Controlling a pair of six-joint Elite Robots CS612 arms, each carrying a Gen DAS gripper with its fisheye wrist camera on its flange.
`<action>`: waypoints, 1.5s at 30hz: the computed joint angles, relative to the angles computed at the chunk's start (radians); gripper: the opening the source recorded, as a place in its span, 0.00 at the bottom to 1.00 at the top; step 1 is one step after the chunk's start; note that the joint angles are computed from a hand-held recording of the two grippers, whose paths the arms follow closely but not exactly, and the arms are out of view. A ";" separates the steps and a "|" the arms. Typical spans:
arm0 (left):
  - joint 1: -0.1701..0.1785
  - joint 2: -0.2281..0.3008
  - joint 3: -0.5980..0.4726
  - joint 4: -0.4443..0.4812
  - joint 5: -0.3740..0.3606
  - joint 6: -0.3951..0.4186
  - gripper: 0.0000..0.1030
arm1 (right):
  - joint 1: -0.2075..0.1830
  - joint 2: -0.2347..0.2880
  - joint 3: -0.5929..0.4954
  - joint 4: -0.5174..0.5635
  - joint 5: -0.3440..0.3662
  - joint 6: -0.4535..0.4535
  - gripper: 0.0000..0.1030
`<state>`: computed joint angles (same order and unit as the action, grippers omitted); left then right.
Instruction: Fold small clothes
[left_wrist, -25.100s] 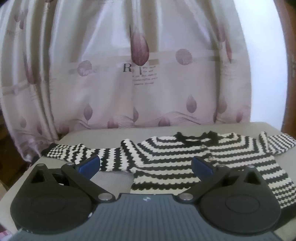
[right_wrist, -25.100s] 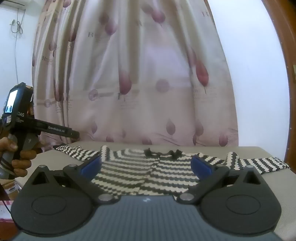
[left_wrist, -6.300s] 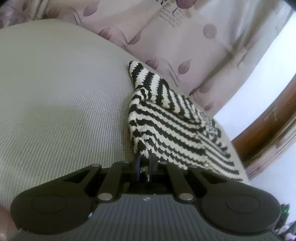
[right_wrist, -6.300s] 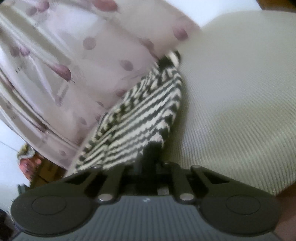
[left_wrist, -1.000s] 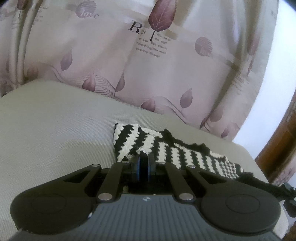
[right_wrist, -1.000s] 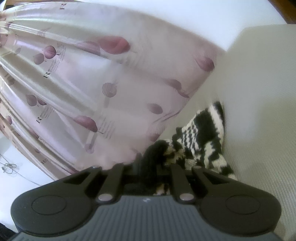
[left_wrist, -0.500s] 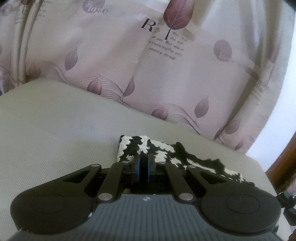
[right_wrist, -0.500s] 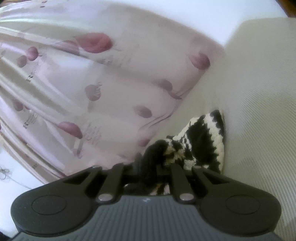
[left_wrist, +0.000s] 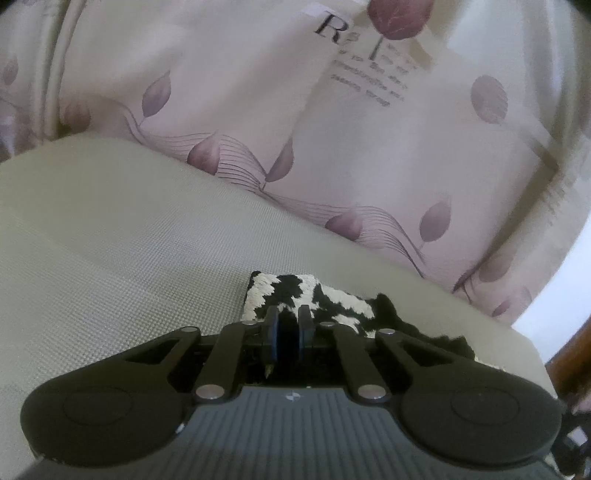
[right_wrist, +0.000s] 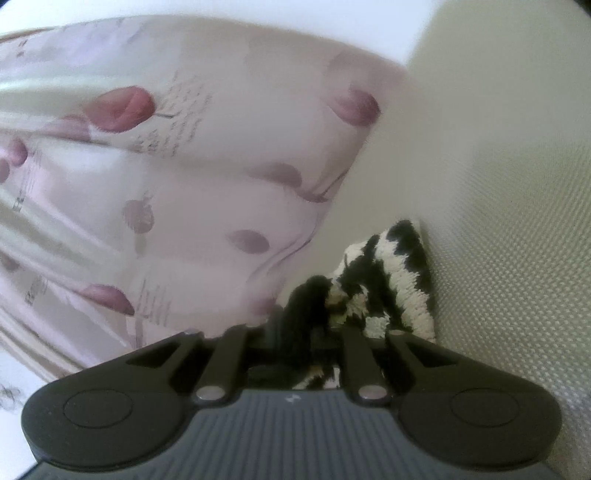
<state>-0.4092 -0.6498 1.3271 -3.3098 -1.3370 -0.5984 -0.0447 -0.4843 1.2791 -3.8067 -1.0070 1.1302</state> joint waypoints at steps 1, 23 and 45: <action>0.000 0.004 -0.007 0.001 0.008 -0.003 0.10 | 0.001 0.008 -0.012 0.000 -0.003 0.015 0.14; 0.045 -0.001 0.007 0.030 -0.205 0.303 0.69 | 0.019 -0.118 0.241 -0.069 -0.126 -0.347 0.75; 0.043 0.033 0.099 -0.284 -0.179 0.040 0.63 | 0.154 -0.063 -0.190 0.808 -0.024 -1.321 0.74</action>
<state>-0.3663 -0.6167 1.4261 -3.5935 -1.5165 -0.5587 0.1094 -0.5476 1.0894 -2.9985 -1.0309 -0.1910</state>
